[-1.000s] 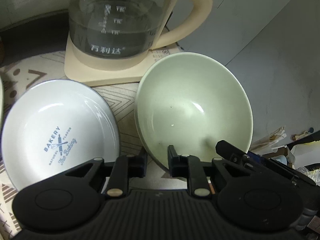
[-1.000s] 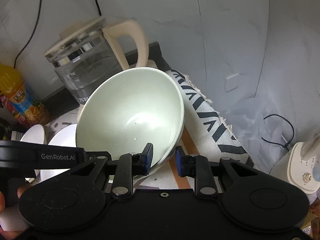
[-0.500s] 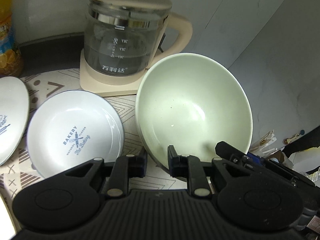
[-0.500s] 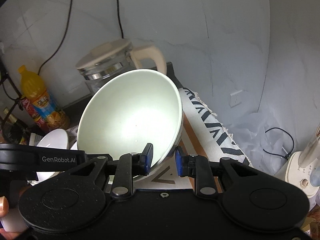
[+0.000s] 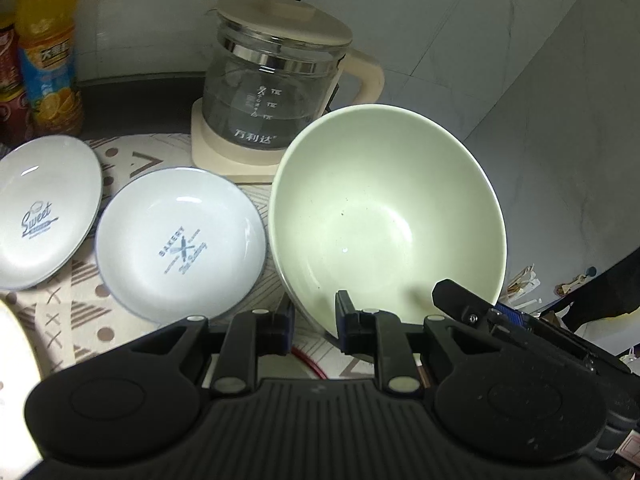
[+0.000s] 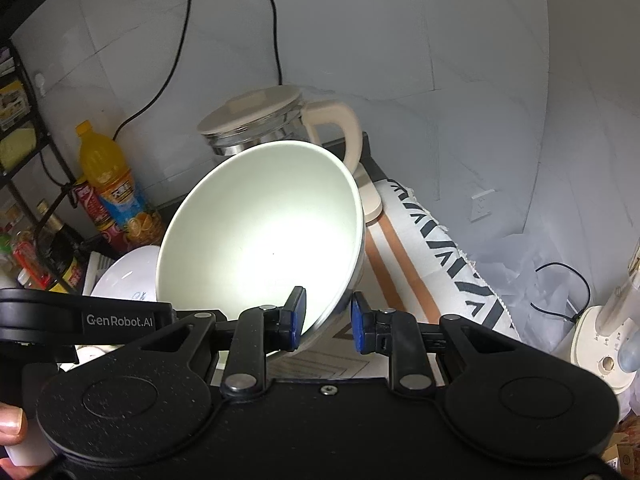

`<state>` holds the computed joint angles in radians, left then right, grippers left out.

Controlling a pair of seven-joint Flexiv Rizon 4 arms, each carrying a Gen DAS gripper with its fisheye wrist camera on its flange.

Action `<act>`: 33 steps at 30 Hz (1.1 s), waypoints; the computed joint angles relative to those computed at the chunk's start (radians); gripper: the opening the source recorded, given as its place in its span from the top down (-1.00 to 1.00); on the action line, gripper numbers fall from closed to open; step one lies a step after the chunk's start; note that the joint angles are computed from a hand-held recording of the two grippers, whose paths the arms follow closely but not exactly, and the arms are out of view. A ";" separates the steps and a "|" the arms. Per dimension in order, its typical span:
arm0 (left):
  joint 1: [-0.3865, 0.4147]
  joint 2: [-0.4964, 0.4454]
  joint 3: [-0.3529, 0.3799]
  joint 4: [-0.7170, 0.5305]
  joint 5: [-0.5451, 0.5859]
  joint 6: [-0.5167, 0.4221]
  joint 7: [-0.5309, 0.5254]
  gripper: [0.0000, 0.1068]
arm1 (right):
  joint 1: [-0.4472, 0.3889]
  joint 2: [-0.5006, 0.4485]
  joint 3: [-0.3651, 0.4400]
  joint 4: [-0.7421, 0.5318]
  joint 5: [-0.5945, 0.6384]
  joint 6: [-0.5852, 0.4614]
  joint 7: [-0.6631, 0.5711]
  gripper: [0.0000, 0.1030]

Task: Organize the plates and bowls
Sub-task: 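Lift the smaller green bowl with both grippers and lower it onto the bowl stack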

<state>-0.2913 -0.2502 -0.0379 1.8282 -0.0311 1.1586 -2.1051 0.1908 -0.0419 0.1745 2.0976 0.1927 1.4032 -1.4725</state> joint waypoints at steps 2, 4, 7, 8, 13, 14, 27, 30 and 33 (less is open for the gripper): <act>-0.008 0.019 0.006 0.015 0.013 -0.002 -0.016 0.65 | 0.001 0.013 0.005 0.011 0.007 0.000 -0.006 0.54; -0.012 0.036 0.009 0.030 0.027 -0.001 -0.031 0.65 | 0.006 0.026 0.007 0.020 0.019 -0.001 -0.014 0.54; -0.010 0.065 0.007 0.061 0.034 0.001 -0.047 0.64 | 0.017 0.045 0.010 0.036 0.041 -0.006 -0.027 0.54; -0.009 0.074 0.006 0.071 0.036 -0.001 -0.050 0.64 | 0.022 0.050 0.009 0.040 0.049 -0.009 -0.031 0.54; -0.005 0.119 0.005 0.107 0.068 -0.026 -0.087 0.64 | 0.052 0.074 0.010 0.057 0.091 -0.020 -0.053 0.54; -0.003 0.128 0.005 0.113 0.078 -0.032 -0.095 0.64 | 0.058 0.077 0.010 0.060 0.097 -0.021 -0.057 0.54; 0.039 0.220 -0.015 0.223 0.064 -0.087 -0.106 0.64 | 0.109 0.112 0.014 0.107 0.092 -0.065 -0.062 0.53; 0.043 0.229 -0.020 0.240 0.052 -0.085 -0.096 0.64 | 0.114 0.116 0.012 0.112 0.076 -0.073 -0.060 0.53; 0.046 0.236 -0.024 0.243 0.046 -0.094 -0.096 0.64 | 0.119 0.124 0.009 0.111 0.074 -0.091 -0.065 0.53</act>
